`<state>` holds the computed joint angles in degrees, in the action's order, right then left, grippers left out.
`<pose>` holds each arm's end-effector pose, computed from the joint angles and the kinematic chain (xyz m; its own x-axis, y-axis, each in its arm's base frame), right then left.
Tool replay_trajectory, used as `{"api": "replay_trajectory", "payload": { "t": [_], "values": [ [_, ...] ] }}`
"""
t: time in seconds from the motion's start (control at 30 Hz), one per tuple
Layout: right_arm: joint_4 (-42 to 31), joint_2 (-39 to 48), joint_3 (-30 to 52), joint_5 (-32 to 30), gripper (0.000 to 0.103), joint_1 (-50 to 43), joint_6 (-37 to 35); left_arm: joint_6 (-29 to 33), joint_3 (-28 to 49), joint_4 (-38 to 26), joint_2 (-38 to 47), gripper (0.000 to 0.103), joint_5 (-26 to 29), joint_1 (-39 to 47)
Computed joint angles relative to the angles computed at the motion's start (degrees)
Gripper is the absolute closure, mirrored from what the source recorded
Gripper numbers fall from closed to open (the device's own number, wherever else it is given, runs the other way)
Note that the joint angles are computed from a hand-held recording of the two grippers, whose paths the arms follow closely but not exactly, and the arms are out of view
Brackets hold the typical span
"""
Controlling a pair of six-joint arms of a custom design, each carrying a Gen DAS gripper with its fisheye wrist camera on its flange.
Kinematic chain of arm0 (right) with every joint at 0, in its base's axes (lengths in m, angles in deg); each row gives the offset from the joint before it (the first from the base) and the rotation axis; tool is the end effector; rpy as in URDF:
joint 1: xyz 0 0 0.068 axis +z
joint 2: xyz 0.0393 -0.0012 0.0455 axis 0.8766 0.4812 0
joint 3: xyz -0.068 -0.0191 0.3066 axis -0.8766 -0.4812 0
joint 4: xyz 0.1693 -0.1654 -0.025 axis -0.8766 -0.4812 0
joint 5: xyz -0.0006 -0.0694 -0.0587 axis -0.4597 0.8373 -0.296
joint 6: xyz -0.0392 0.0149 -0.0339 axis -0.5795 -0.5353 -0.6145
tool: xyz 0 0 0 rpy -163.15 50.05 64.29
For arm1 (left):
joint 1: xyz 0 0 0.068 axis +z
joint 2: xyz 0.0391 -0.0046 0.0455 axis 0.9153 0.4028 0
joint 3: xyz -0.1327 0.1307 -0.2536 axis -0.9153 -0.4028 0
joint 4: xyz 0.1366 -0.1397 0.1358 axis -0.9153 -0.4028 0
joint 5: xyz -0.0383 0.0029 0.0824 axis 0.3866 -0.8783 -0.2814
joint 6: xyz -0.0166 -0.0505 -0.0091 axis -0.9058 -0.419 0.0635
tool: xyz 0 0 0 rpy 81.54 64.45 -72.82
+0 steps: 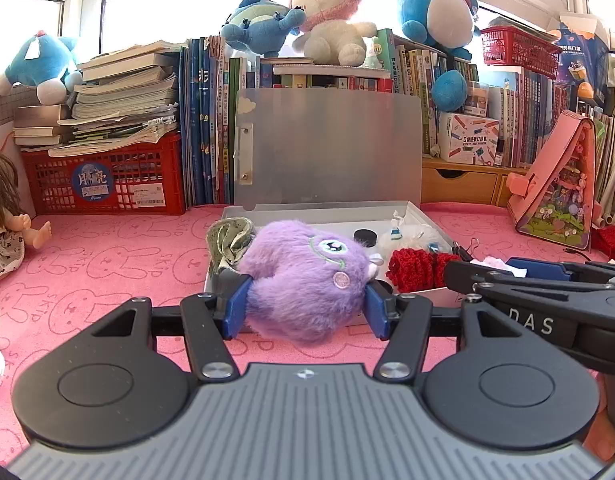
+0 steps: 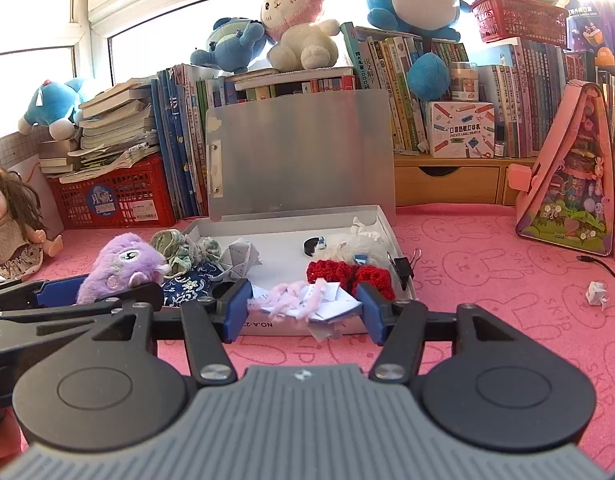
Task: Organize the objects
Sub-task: 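Carry the purple toy and crumpled paper over the white box with both grippers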
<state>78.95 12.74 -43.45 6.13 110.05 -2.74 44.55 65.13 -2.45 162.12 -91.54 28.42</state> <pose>0.1786 0.1593 0.1420 -0.3675 0.2438 -0.8975 0.3526 0.9295 0.1081 0.2532 -0.1923 0.1624 -0.3785 0.2112 -0.9012 0.5208 0.8535 -0.0187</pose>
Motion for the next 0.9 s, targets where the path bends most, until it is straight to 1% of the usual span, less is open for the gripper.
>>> {"api": "replay_trajectory", "payload": {
  "t": [0.2,0.3,0.37,0.5,0.6,0.77,0.9],
  "values": [
    [5.01,-1.61,-0.95,-1.60,0.041,-3.11,-6.79,-0.62,3.27,-1.68,0.41,0.039,2.02,0.90],
    [10.28,-2.15,-2.54,-2.72,0.041,-4.79,-11.23,0.73,5.37,-2.46,0.86,0.039,4.17,1.94],
    [12.77,-2.94,-3.59,-4.31,0.041,-6.43,-13.47,1.68,7.40,-3.54,1.26,0.039,4.28,2.77],
    [15.02,-3.94,-4.13,-8.31,0.041,-10.81,-16.41,2.49,11.89,-6.43,3.00,0.039,4.21,4.39],
    [15.73,-3.63,-3.28,-11.22,0.041,-13.62,-18.45,1.45,15.51,-8.99,4.82,0.039,4.67,5.26],
    [17.21,-1.96,-1.47,-16.33,0.040,-17.87,-21.93,1.15,20.67,-11.04,8.46,0.039,3.62,5.36],
    [17.24,0.63,0.98,-19.98,0.040,-21.25,-22.75,0.96,26.38,-14.59,12.38,0.039,2.69,5.27]
  ]
}}
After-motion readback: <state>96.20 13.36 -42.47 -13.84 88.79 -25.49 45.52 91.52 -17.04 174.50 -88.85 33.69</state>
